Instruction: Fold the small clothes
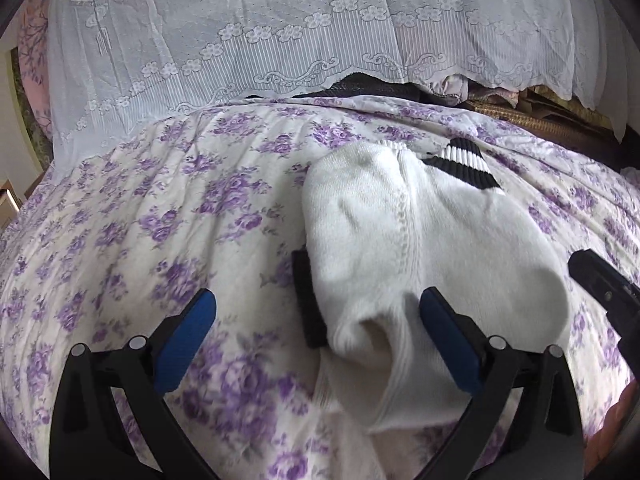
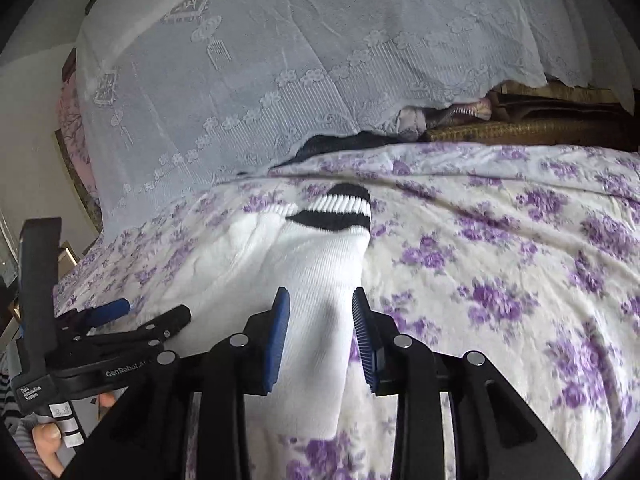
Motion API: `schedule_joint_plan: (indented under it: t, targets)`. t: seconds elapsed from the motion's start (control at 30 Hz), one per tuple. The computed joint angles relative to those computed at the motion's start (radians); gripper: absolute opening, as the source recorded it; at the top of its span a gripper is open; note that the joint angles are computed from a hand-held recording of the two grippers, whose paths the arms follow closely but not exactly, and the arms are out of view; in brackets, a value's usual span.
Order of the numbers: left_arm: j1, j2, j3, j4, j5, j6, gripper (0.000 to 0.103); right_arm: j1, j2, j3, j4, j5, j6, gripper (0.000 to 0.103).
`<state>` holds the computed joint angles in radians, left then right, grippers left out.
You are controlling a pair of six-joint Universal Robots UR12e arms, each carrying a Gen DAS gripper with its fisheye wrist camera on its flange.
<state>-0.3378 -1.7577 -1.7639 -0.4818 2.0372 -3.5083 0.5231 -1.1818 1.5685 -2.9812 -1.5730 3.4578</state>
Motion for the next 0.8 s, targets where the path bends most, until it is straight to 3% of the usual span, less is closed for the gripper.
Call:
schedule_joint_plan:
  t: [0.1,0.2,0.3,0.43,0.8]
  targets:
    - [-0.008,-0.001,0.003,-0.048,0.024,0.002,0.099,-0.003,-0.003,-0.017,0.123,0.016,0.002,0.047]
    - [-0.025,-0.009,0.011,-0.081,0.078,0.007,0.099,-0.007,-0.01,-0.006,0.139,0.023,0.02,0.054]
    - [-0.046,-0.008,0.004,-0.084,0.139,0.01,0.099,-0.013,-0.024,0.021,0.121,0.052,0.042,0.054]
    - [-0.07,0.018,-0.035,-0.026,0.184,0.014,0.099,-0.018,-0.045,0.056,0.107,0.08,0.062,0.054]
    - [-0.107,0.073,-0.092,0.027,0.234,-0.023,0.099,0.004,-0.099,0.129,0.046,0.051,0.041,0.054]
